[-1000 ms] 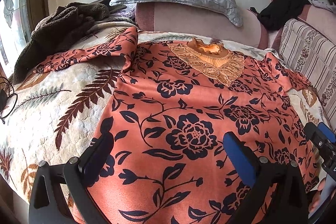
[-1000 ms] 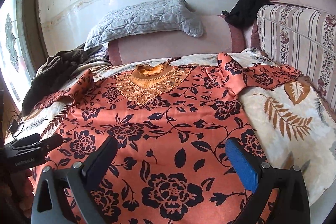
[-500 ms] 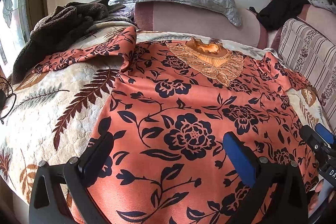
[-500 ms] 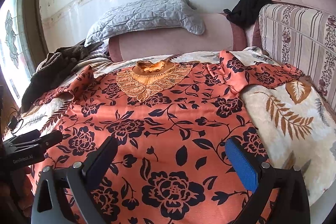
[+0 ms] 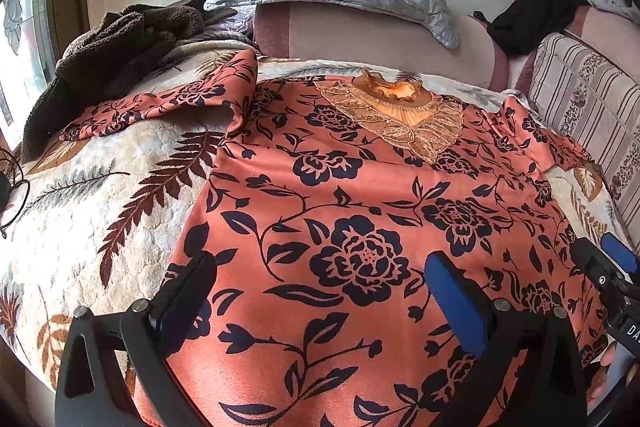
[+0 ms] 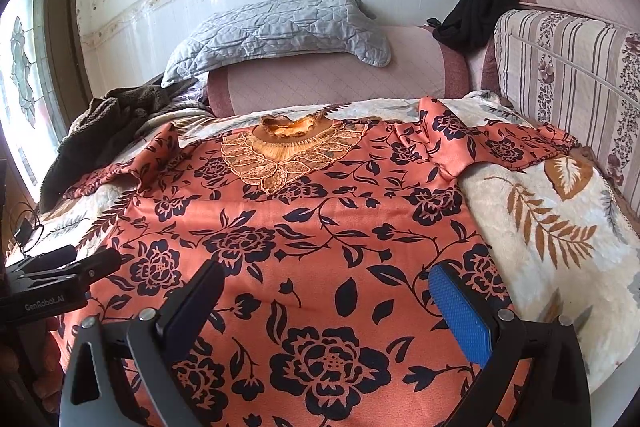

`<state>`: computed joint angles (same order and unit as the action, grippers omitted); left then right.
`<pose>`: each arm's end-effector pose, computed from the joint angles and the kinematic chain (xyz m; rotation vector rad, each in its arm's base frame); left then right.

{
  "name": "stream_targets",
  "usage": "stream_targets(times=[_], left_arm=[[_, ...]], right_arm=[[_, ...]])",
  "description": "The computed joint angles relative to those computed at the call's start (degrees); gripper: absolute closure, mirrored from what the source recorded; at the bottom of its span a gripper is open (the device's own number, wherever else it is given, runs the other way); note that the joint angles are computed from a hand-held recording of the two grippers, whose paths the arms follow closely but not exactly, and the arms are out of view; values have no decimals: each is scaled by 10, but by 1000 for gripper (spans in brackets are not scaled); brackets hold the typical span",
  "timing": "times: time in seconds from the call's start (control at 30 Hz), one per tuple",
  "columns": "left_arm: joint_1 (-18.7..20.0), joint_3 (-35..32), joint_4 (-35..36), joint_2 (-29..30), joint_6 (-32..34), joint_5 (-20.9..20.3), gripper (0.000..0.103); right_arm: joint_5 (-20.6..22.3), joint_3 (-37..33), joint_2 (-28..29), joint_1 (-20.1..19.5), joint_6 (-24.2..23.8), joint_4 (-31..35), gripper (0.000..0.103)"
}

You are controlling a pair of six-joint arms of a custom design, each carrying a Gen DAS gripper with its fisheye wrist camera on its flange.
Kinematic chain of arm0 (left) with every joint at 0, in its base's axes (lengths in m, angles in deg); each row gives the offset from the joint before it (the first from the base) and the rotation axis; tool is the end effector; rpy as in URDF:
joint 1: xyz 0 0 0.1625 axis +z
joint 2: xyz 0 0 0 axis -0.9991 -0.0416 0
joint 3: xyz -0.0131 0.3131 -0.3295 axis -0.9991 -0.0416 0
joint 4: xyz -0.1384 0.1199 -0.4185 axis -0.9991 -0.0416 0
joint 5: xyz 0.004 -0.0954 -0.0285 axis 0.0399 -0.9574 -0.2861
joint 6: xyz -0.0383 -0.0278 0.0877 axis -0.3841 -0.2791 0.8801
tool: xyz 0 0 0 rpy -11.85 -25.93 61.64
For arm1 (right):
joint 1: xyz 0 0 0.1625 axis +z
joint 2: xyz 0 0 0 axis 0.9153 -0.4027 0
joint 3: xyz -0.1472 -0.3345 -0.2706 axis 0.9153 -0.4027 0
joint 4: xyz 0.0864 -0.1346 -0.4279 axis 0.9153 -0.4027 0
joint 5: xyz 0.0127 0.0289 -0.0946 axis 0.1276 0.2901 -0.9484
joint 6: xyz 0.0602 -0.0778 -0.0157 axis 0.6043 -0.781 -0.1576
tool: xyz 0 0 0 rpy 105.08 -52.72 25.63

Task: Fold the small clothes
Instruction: 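Position both grippers over the orange rose-print shirt body, then grasp the sleeve nearest the left gripper with the left gripper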

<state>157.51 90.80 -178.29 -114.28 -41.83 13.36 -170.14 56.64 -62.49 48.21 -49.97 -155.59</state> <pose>-0.0187 -0.6120 0.2490 0.5226 2.3483 -0.8458 0.3211 -0.5693 -0.0137 0.1998 -2.1603 1.1503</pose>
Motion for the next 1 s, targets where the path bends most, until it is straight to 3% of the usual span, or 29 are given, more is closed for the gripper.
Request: stream_targets(times=[1.0], left_arm=[[1,-3,4,1,-1,-5,0]], right_arm=[[-5,0,1,0,-6,-1,0]])
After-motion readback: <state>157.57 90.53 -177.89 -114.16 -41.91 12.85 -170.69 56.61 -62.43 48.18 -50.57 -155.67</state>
